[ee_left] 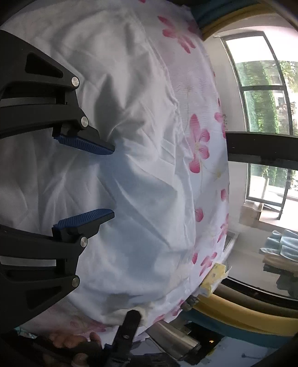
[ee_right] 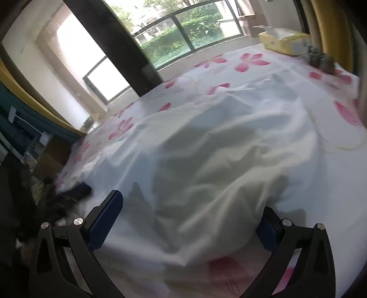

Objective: Fold large clothes

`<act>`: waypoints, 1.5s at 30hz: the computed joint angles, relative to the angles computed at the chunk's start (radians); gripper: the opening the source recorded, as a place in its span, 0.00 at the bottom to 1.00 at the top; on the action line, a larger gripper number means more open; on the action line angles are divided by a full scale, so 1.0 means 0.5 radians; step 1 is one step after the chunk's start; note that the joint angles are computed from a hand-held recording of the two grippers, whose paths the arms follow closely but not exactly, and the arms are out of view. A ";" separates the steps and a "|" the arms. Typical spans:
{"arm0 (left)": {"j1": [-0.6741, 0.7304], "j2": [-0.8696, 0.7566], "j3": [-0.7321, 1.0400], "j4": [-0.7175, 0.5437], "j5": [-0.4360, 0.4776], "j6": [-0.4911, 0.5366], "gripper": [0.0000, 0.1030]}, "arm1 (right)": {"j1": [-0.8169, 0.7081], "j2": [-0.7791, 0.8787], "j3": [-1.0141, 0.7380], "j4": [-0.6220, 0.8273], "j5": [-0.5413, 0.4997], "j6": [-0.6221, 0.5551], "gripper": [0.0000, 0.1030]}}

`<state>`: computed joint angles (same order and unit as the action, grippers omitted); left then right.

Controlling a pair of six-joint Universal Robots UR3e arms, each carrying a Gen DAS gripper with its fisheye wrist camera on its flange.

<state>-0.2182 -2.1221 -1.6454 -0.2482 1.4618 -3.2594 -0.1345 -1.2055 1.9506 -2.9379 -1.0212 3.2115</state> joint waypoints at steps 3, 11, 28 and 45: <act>-0.019 -0.019 -0.001 0.034 0.024 -0.003 0.52 | 0.041 0.124 -0.125 -0.031 0.067 0.019 1.00; -0.066 -0.075 0.050 0.063 0.125 0.026 0.54 | 0.216 0.320 -0.408 0.032 -0.058 -0.043 0.29; 0.067 -0.009 -0.045 0.088 -0.131 0.067 0.54 | 0.471 0.143 -0.679 0.098 -0.081 -0.183 0.15; 0.650 0.757 -0.949 0.347 -0.588 0.309 0.54 | 0.928 0.350 -1.219 0.427 -0.529 -0.291 0.15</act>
